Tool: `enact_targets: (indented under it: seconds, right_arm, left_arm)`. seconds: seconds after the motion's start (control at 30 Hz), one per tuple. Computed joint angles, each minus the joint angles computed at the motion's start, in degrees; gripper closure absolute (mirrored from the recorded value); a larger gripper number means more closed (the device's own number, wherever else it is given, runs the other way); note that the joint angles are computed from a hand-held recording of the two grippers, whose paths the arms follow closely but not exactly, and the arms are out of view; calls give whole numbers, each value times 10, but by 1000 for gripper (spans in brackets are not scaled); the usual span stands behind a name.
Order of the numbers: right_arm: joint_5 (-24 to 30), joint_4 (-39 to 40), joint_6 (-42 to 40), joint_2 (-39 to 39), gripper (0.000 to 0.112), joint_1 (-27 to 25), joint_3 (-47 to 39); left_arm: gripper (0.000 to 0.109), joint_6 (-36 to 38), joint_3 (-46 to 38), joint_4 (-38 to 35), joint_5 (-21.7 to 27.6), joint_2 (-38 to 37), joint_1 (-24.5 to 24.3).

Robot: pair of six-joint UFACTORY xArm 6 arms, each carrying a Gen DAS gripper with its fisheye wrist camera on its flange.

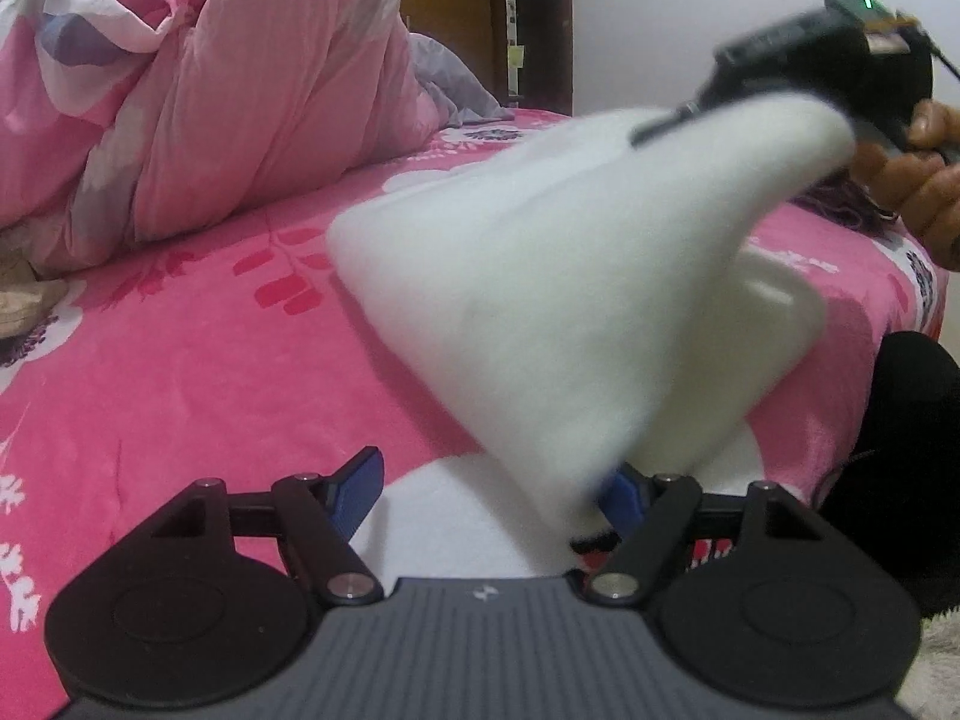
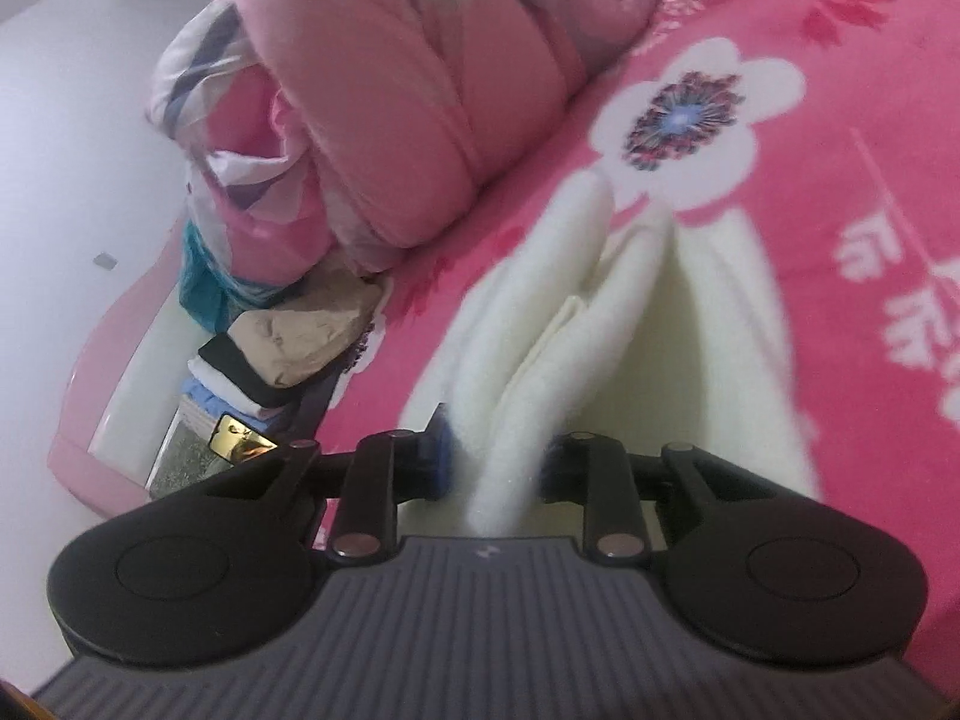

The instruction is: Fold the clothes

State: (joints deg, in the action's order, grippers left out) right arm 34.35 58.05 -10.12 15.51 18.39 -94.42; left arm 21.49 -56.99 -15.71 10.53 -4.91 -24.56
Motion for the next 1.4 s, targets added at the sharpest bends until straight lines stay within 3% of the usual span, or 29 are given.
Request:
enact_targets:
  seconds: [0.1,0.33,0.53,0.6,0.7,0.83,0.93,1.03,1.17,1.27,1.4]
  right_arm:
    - [12,25,3,-2,90,-16,25]
    - [42,77,-82,-1,90,-33,32]
    - [78,141,-142,4,88,-57,55]
    - [75,126,-137,-8,83,-58,61]
    - [23,36,-101,-57,81,-49,92]
    - [-126,-204,-10,-142,80,-2,169]
    - [-174,-301,-8,-169,83,39,183]
    - [-167,-320,-87,-165,86,85,173]
    - [-110,-541,-19,-135,98,96,186]
    - [-83,-699,56,-127,99,106,179]
    - [-78,-697,50,-149,99,116,161]
  left_arm:
    - [32,-9,-3,11,6,0,0]
    - [33,-43,-5,41,18,-2,0]
    - [34,106,-24,-170,107,-13,21]
    - [34,146,-23,-225,136,-23,35]
    - [34,195,-27,-314,176,-33,57]
    - [34,212,-45,-404,197,-25,75]
    - [34,189,-75,-380,182,4,63]
    - [33,120,-93,-294,173,28,49]
    - [32,123,-105,-313,206,39,57]
    - [33,135,-102,-314,202,37,56]
    - [34,166,-96,-325,194,25,59]
